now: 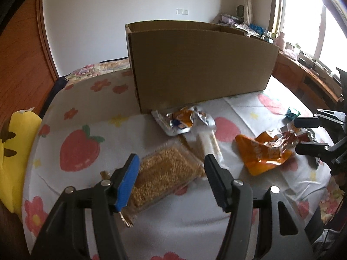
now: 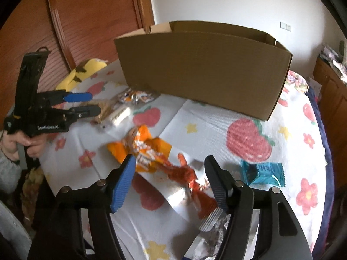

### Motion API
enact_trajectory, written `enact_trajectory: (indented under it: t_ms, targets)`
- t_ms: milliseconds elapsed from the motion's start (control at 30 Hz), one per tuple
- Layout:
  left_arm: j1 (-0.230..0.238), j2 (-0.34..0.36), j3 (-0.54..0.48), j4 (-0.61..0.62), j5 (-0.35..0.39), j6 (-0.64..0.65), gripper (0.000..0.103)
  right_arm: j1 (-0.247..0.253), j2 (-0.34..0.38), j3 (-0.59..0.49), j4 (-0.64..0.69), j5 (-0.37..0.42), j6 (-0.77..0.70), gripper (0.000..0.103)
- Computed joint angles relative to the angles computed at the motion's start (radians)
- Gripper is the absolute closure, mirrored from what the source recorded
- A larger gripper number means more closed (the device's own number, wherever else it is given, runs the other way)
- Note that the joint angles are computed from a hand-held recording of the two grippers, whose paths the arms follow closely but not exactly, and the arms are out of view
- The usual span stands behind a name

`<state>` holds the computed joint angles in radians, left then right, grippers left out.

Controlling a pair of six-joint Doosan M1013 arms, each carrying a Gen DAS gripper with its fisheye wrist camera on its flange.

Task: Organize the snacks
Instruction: 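Move both open tools back from the box to the snacks on the table, then grasp the orange spicy strip bag with the right tool while the left grasps the sesame brittle box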

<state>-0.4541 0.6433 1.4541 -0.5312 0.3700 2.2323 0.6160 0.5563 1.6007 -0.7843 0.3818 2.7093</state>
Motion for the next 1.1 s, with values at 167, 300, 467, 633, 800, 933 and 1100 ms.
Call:
enact_trajectory:
  t_ms: [167, 300, 467, 633, 800, 933, 1100]
  targets:
    - [0.0, -0.006, 0.015, 0.008, -0.021, 0.014, 0.039, 0.01, 0.008, -0.006, 0.028, 0.038, -0.057, 0.035]
    - [-0.002, -0.008, 0.021, 0.017, -0.031, 0.026, 0.038, 0.017, 0.017, -0.015, 0.028, 0.072, -0.091, 0.034]
    - [-0.005, -0.008, 0.021, 0.033, -0.038, 0.025, 0.037, 0.014, 0.026, -0.029, 0.025, 0.085, -0.098, 0.034]
    - [-0.004, -0.007, 0.02, 0.028, -0.034, 0.03, 0.036, 0.007, 0.045, -0.049, 0.028, 0.112, -0.11, 0.033]
    - [-0.002, -0.005, 0.016, 0.015, -0.026, 0.043, 0.035, 0.002, 0.052, -0.053, 0.034, 0.111, -0.12, 0.032]
    - [0.0, -0.006, 0.006, 0.046, -0.021, 0.033, 0.035, -0.01, 0.051, -0.048, 0.08, 0.085, -0.137, 0.026]
    - [0.004, 0.002, -0.02, 0.127, 0.025, 0.019, 0.035, -0.01, 0.05, -0.045, 0.081, 0.083, -0.134, 0.025]
